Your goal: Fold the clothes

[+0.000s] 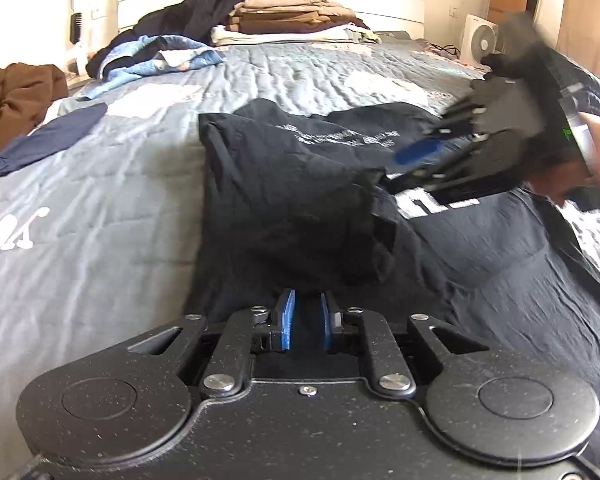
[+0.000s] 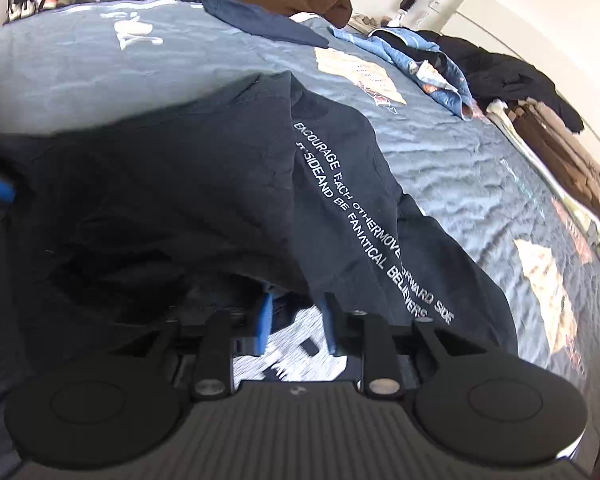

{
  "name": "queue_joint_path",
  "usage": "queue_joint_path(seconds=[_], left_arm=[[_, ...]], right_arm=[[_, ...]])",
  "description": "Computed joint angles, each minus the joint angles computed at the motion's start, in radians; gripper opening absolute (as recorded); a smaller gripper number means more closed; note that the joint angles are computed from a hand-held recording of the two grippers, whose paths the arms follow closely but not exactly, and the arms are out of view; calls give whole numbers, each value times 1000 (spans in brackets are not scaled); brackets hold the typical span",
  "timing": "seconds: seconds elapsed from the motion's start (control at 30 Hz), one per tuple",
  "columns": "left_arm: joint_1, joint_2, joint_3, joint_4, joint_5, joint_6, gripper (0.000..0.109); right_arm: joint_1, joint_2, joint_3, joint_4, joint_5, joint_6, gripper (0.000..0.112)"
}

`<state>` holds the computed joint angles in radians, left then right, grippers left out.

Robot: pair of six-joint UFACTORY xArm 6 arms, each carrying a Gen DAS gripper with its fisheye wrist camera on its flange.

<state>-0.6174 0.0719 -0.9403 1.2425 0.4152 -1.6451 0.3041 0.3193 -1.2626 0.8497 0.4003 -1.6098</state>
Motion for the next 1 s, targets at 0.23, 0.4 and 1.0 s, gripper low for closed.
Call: queue_joint_path(seconds=[0.23, 0.4, 1.0], left_arm=[[-52, 11, -5, 135, 181, -24, 31], [-42, 50, -19, 55, 225, 85, 30], [-101, 78, -32, 159, 284, 214, 56]], right_arm=[[-69, -107, 21, 220, 346, 96, 50], [-15, -53, -33, 282, 390, 169, 52], [84, 269, -477, -71, 289, 474, 69]])
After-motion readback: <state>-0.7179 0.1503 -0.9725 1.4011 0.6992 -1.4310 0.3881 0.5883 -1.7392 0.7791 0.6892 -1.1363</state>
